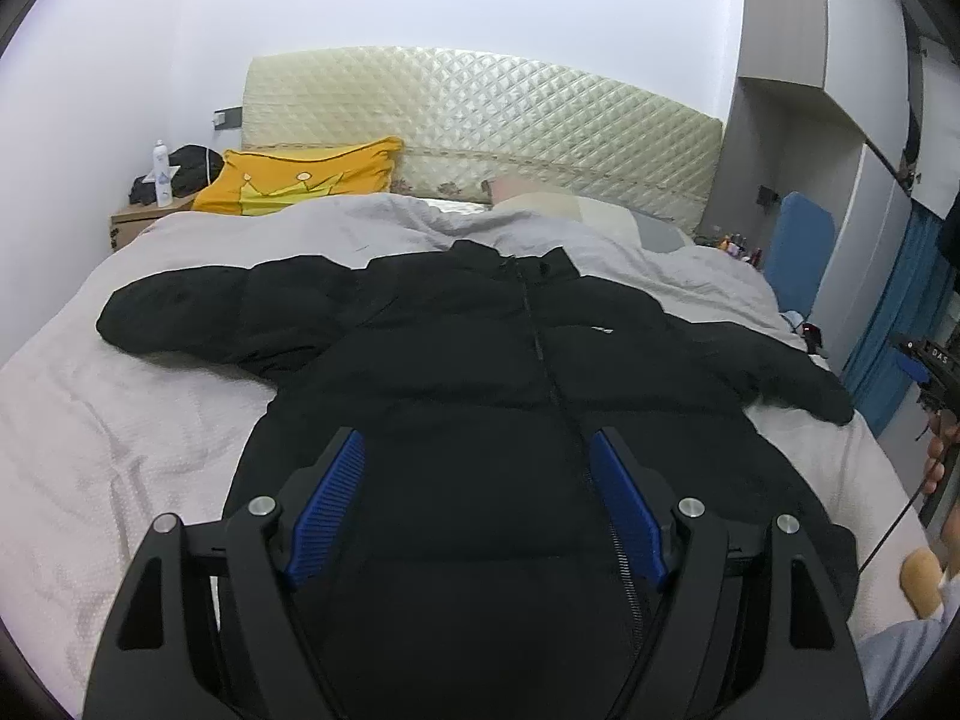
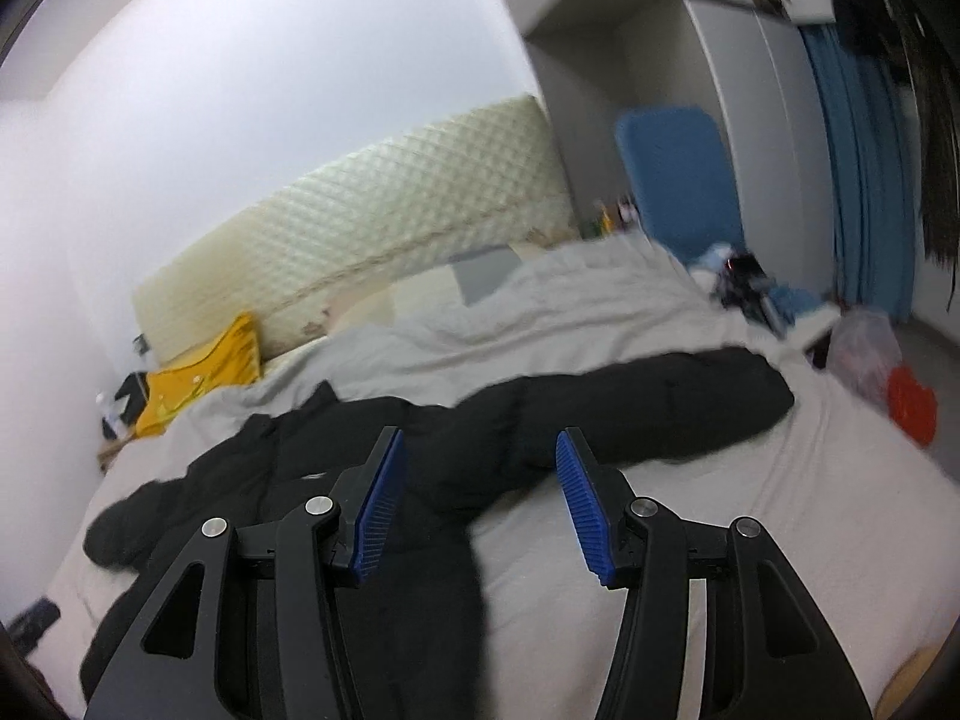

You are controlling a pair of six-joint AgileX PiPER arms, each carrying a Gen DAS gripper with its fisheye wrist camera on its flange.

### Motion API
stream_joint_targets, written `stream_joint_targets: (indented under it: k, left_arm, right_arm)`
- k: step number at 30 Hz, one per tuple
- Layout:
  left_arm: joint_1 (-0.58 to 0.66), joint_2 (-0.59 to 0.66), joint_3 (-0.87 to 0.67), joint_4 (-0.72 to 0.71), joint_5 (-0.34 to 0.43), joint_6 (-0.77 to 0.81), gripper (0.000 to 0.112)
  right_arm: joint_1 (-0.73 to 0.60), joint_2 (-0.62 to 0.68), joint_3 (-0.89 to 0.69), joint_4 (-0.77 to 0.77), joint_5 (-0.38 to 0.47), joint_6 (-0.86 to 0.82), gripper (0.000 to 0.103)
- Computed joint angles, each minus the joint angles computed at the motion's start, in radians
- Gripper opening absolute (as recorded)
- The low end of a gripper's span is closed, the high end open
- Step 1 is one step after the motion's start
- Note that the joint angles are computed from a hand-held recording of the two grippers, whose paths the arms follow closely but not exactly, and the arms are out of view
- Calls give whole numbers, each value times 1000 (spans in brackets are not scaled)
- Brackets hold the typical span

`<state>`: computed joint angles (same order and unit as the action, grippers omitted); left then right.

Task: Fold large clothes
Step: 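Move the right gripper to the sleeve cuff nearest it and grasp, then lift the sleeve with the right gripper and carry it across the jacket body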

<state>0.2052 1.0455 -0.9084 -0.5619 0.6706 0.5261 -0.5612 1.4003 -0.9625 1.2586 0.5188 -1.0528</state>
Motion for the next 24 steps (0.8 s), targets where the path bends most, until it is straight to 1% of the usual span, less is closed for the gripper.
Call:
stream_joint_targets:
  k: [1, 2, 3, 4, 6, 9, 12, 13, 14, 15, 16, 20, 23, 24]
  left_arm:
    - [-3, 9, 3, 5, -9, -11, 78]
    - [-5, 21, 3, 8, -15, -23, 78]
    - [-6, 33, 2, 3, -20, -26, 78]
    - [-9, 42, 1, 3, -27, -30, 78]
    - [-27, 60, 2, 32, -54, -71, 78]
    - [-45, 81, 5, 45, -81, -110, 78]
    - [-85, 105, 6, 75, -121, -176, 78]
    - [-95, 111, 6, 91, -130, -194, 78]
    - [-121, 117, 5, 144, -151, -251, 78]
    - [-129, 122, 3, 163, -159, -268, 78]
    - [-148, 131, 0, 207, -168, -312, 78]
    - [-184, 175, -10, 313, -184, -429, 78]
    - [-191, 222, -37, 313, -177, -444, 78]
    - [-198, 230, -40, 337, -181, -464, 78]
  right_arm:
    - [-30, 42, -18, 5, 18, -6, 52]
    - [-53, 88, -32, 29, 18, -32, 52]
    - [-83, 136, -48, 65, 44, -70, 53]
    - [-102, 173, -59, 90, 51, -90, 53]
    - [-148, 263, -93, 142, 74, -119, 53]
    - [-191, 377, -151, 189, 90, -131, 53]
    - [-217, 496, -235, 193, 108, -106, 55]
    - [-221, 538, -268, 193, 107, -86, 61]
    - [-226, 579, -302, 193, 113, -61, 66]
    - [-236, 626, -344, 195, 127, -31, 77]
    - [-242, 661, -377, 199, 140, -10, 81]
    - [-260, 810, -548, 146, 186, 185, 82]
    - [-269, 906, -672, 122, 195, 328, 82]
    - [-269, 931, -711, 115, 194, 357, 82]
